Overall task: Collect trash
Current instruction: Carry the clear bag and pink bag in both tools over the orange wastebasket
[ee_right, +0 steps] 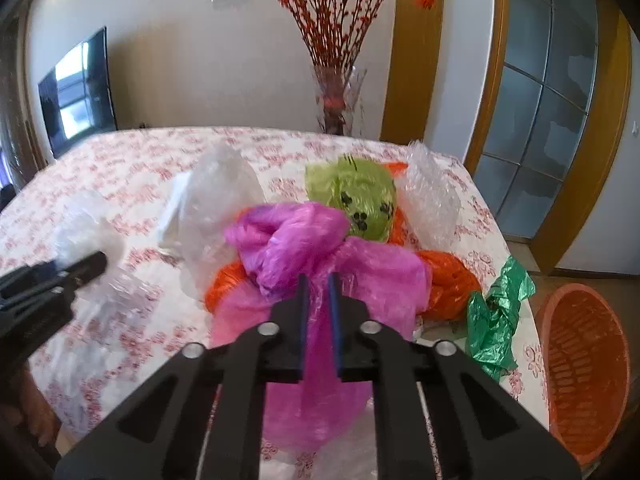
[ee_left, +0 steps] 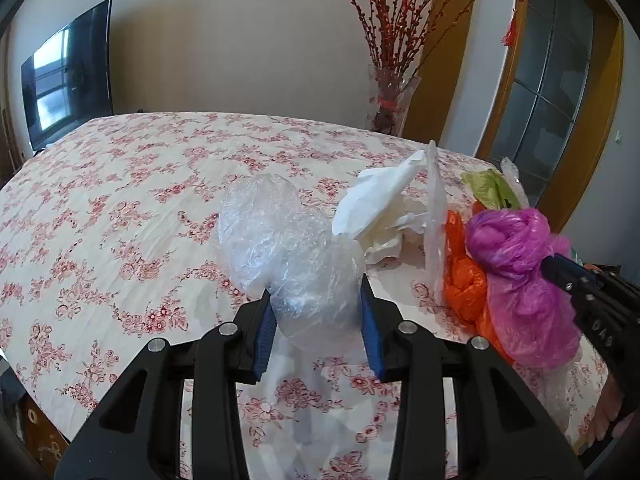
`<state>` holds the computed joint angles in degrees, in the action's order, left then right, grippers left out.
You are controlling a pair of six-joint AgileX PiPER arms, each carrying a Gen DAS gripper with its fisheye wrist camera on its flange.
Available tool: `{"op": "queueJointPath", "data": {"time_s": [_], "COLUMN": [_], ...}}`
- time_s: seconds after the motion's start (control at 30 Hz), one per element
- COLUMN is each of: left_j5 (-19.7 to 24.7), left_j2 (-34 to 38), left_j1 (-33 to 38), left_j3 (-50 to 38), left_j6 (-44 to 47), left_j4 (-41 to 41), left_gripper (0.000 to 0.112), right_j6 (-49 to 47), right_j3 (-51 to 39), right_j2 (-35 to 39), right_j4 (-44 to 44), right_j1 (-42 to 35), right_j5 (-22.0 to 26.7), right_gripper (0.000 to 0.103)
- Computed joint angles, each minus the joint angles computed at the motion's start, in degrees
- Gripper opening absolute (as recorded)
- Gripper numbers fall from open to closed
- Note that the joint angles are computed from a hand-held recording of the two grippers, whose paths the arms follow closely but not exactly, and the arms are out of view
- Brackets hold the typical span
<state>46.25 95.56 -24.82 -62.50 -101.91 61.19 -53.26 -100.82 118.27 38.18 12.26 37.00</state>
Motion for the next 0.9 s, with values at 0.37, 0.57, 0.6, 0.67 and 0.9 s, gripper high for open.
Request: {"op": "queueJointPath", "data": {"time_s": [0.37, 0.57, 0.6, 0.67, 0.9], "left_j5": [1.7, 1.1, 0.9, 0.5, -1.2], "left_j2": [1.1, 3.0, 3.4, 4.4, 10.8], "left_j1": [-2.3, -4.0, -4.2, -4.7, -6.7], "left_j3": [-5.0, -9.8, -10.6, -12.8, -24.0], "left_j6": [3.4, 6.4, 6.9, 8.2, 15.4], "left_j4": [-0.3, -0.7, -0.8, -1.2, -4.2], "left_gripper": [0.038, 0.038, 0.038, 0.038, 0.038], "right_j6": [-7.0, -9.3, -9.7, -10.3, -11.2], "right_j3": [-1.0, -0.5, -0.3, -0.4, -2.3], "right_j2": [-1.9, -3.4, -3.6, -3.7, -2.6], "right_j4": [12.7, 16.7, 17.3, 18.7, 22.0], "right_j1": [-6.5, -10.5, -11.2, -12.9, -18.7], "right_j5": [4.0, 3.7, 3.5, 3.3, 2.3], "right_gripper": [0.005, 0.005, 0.005, 0.005, 0.005]}}
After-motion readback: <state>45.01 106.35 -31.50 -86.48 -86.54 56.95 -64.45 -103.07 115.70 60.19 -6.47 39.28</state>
